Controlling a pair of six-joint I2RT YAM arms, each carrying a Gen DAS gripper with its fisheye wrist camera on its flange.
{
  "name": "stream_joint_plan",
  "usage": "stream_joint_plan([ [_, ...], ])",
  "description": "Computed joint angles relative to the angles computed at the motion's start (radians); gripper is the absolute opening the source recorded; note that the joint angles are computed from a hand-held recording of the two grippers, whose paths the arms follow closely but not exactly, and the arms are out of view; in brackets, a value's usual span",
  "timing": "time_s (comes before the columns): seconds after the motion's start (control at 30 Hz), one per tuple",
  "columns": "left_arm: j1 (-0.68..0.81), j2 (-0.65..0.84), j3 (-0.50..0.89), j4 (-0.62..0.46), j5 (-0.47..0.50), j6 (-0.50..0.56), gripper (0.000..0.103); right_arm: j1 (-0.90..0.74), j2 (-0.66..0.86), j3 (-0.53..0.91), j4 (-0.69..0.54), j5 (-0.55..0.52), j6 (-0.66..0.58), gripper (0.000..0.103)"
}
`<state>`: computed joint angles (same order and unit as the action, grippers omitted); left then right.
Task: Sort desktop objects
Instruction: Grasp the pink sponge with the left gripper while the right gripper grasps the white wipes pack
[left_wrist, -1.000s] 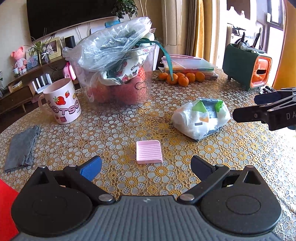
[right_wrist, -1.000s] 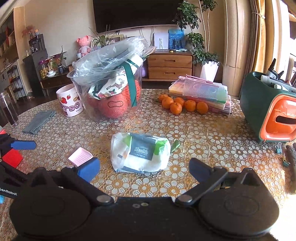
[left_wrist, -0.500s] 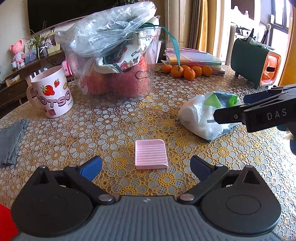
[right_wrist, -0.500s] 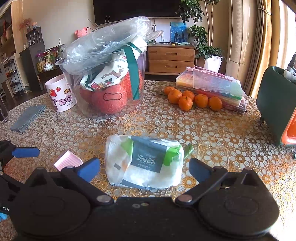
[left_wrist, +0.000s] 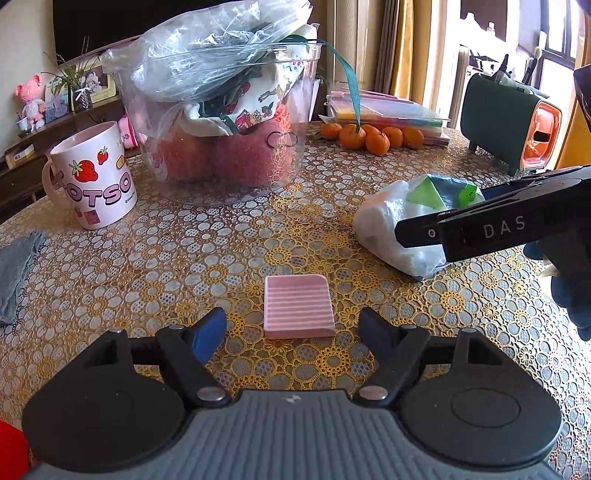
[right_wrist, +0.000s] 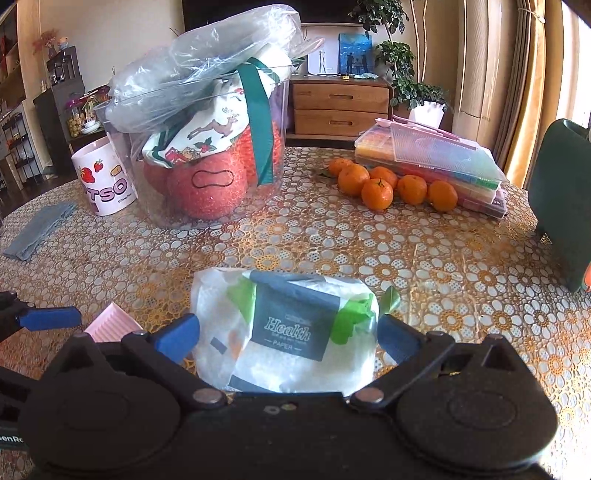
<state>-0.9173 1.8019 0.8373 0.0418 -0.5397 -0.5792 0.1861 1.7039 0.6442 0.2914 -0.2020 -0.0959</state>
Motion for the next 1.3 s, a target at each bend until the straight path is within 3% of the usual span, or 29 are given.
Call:
stream_joint_plan([
  [0.27,-0.006,-0.007,-0.012,0.027,0.007,0.013,0.058,0.032,0.037,0.01,0.035,0.033,-0.001,0.102],
  [0.47,-0.009,-0.014,-0.013,0.023,0.001,0.01,0.042,0.032,0.03,0.004,0.04,0.042,0.003,0.093],
  [0.67,-0.007,-0.017,-0.007,0.008,0.003,-0.004,0.039,0.016,0.009,-0.007,0.027,0.022,0.017,0.076],
  [0.77,-0.015,-0.024,-0.012,0.01,-0.001,-0.011,0.039,0.004,-0.01,-0.018,0.02,0.015,0.025,0.057],
  [0.87,-0.027,-0.026,-0.011,0.004,-0.015,-0.022,0.039,-0.009,-0.025,-0.024,0.006,0.0,0.02,0.049],
  [0.9,-0.03,-0.03,-0.011,0.002,-0.016,-0.031,0.039,-0.008,-0.033,-0.032,0.009,0.003,0.015,0.032],
  [0.93,-0.033,-0.035,-0.012,-0.001,-0.016,-0.038,0.039,-0.007,-0.042,-0.038,0.005,0.01,0.014,0.022],
  [1.13,-0.063,-0.05,0.001,-0.056,-0.045,-0.078,0.039,-0.017,-0.116,-0.08,-0.032,-0.002,0.01,0.011],
  [1.3,-0.101,-0.084,-0.003,-0.109,-0.068,-0.124,0.039,-0.025,-0.231,-0.155,-0.07,-0.014,0.014,0.008],
])
